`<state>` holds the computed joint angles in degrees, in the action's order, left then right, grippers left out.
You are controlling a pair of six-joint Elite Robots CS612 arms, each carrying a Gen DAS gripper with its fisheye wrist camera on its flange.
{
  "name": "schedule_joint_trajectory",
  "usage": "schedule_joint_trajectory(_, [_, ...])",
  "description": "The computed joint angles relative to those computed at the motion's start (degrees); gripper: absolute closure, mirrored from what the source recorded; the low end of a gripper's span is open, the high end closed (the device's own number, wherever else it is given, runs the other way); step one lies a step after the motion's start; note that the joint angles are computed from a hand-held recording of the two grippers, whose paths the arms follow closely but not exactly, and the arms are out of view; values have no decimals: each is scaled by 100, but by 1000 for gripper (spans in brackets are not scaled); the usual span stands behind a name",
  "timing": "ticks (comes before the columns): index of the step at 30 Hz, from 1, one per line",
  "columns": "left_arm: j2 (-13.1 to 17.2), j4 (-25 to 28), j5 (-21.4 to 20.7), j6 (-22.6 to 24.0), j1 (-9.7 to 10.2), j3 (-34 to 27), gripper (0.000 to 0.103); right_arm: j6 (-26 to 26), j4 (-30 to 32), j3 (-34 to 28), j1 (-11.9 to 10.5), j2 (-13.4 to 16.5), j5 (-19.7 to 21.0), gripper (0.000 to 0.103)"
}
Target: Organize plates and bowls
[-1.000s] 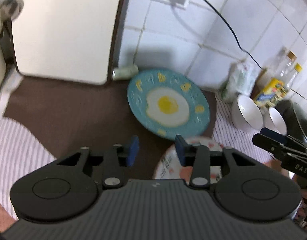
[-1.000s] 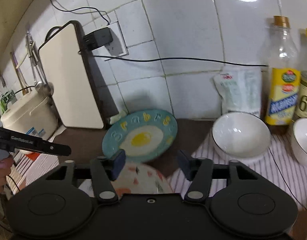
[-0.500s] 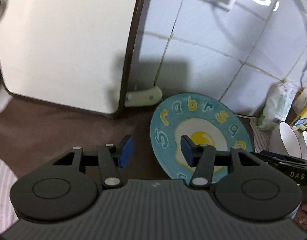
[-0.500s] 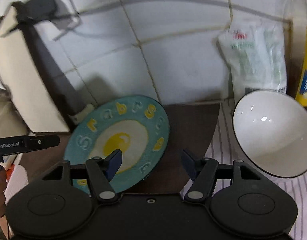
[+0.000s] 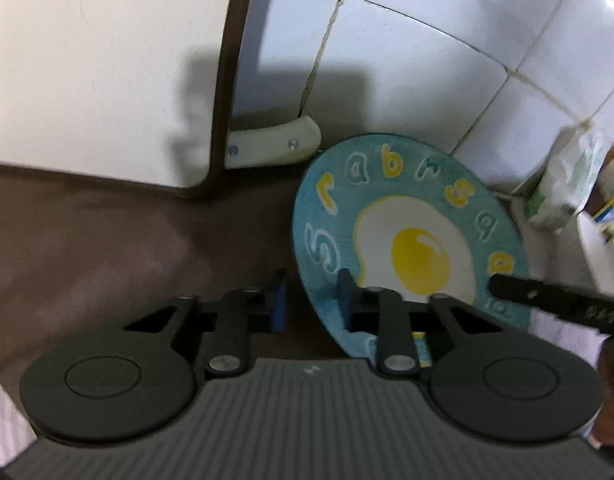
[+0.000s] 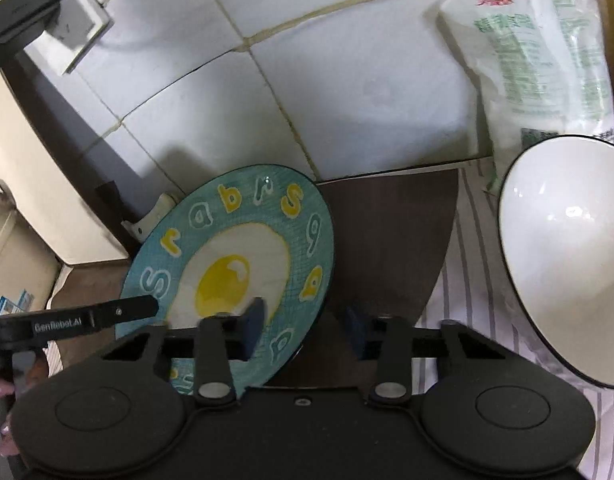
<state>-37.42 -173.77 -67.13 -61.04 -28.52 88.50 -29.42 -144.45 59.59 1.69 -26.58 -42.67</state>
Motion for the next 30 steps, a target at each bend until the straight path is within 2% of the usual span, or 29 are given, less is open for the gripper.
schedule_joint_trajectory(2, [2,-65,-54,-173,8,17,87,43,-22,-22,4,21,-16,82])
schedule_joint_trajectory(12, [-26,419,-25,-382,-10,-134,87,84,174,-197,0,90,83,83])
schedule_joint_trajectory(17, [-66,471,-7,-372,-11,-160,86,227,-157,-65,-45,24,264,84])
schedule_joint_trajectory(23, [-252,258,-90,-332,-55,81,86,130,-226,196,-118,-174,361,84])
schedule_joint_trajectory(26, [-375,287,-51,-316,-136,195,86,309,-157,443,-176,-365,313,84])
schedule_joint_trajectory(30, [-600,454,127,-348,-285,376,86,504,-439,972,-273,-659,436,84])
